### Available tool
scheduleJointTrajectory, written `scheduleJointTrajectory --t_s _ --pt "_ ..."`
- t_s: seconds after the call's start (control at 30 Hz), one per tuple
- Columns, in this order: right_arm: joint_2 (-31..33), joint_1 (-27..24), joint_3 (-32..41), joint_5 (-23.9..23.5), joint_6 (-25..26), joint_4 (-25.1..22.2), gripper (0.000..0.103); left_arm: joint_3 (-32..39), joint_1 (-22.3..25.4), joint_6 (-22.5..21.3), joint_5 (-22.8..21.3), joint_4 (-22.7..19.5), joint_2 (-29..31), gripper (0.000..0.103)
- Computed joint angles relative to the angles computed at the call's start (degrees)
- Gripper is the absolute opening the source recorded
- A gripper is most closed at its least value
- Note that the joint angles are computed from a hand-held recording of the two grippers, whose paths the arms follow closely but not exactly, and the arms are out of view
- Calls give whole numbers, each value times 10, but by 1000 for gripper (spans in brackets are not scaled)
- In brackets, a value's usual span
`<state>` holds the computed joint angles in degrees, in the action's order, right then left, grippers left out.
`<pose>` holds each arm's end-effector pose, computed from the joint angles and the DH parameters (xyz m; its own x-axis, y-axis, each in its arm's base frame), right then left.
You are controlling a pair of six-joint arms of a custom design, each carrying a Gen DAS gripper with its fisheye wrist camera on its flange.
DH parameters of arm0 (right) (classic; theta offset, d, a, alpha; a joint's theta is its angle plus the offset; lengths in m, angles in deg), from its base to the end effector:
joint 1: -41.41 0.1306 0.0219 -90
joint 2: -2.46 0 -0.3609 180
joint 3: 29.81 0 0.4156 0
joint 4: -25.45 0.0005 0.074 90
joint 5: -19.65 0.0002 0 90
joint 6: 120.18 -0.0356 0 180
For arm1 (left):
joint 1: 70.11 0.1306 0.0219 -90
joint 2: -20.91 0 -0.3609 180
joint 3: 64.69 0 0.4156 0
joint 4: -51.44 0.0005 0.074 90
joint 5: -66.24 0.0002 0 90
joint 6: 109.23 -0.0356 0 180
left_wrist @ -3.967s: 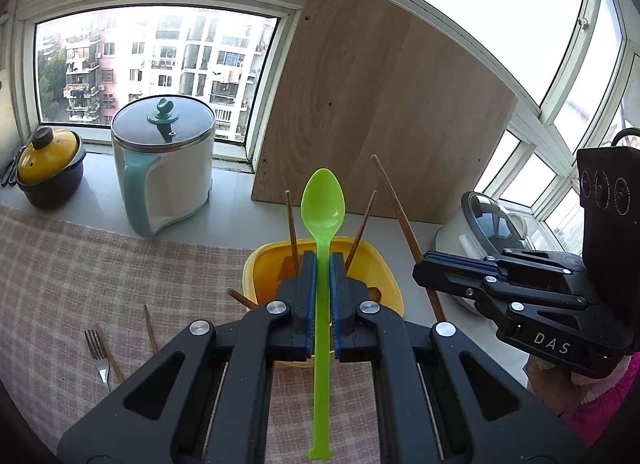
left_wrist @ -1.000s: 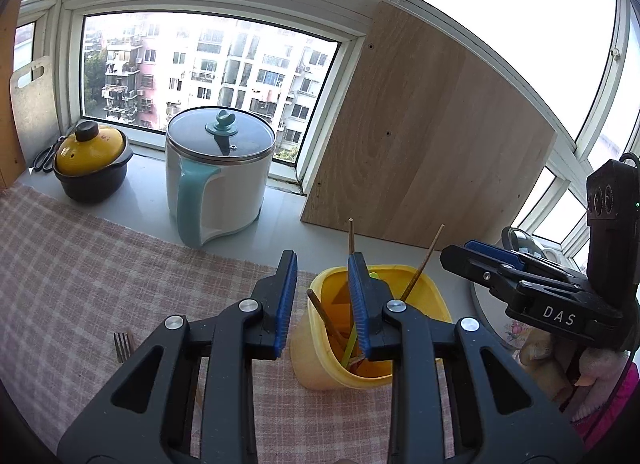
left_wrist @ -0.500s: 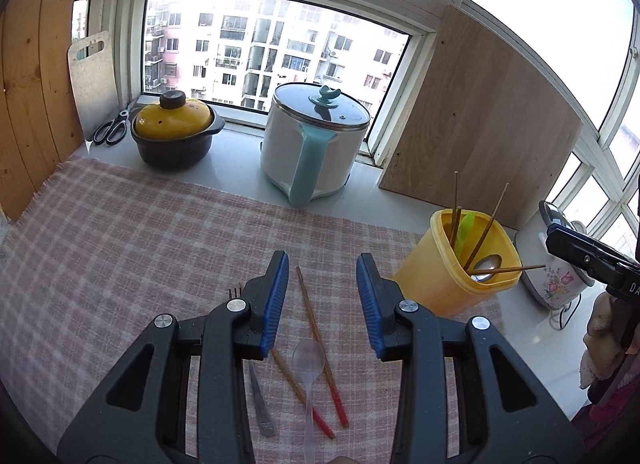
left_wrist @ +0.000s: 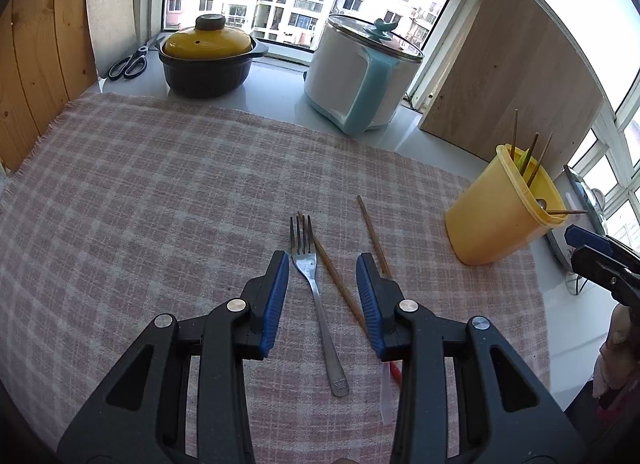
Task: Organize utensils
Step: 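Move both open tools back down to the fork and chopsticks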
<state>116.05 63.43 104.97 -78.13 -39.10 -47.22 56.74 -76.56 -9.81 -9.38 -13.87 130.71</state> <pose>0.5748 0.2371 0.5259 -0.7863 -0.1523 -0.5988 -0.3317 0.9217 0.2012 0.6104 -0.0784 0.4664 -0.8316 -0.0655 -0.5516 0.1205 0.9481 -0.2943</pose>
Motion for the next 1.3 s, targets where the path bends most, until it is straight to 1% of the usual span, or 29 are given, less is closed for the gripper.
scheduleJointTrajectory --t_s 0.1,0.2,0.27,0.4,0.47,0.57,0.7,0.9,1.13,1.3 --pt "9 8 -4 -3 -10 -10 64 -2 2 -12 12 -14 11 35" --pt "18 13 -8 -7 -22 -20 57 -3 3 -22 21 -26 23 35" --pt "25 15 -9 -18 -32 -27 50 1 2 -28 28 -38 32 35" --pt "44 20 -4 -34 -50 -40 45 10 0 -41 28 -46 49 35" --pt "53 24 -1 -34 -51 -45 42 22 1 -44 29 -51 60 35" --pt "67 28 6 -44 -56 -52 40 43 4 -46 36 -61 78 35" --pt "89 31 17 -72 -67 -64 32 66 8 -55 37 -69 96 35" --pt "127 35 52 -78 -77 -83 31 104 16 -64 41 -81 125 35" --pt "143 34 55 -99 -103 -87 31 171 19 -73 55 -106 174 35" --pt "160 34 74 -100 -111 -97 31 209 20 -79 62 -125 202 35"
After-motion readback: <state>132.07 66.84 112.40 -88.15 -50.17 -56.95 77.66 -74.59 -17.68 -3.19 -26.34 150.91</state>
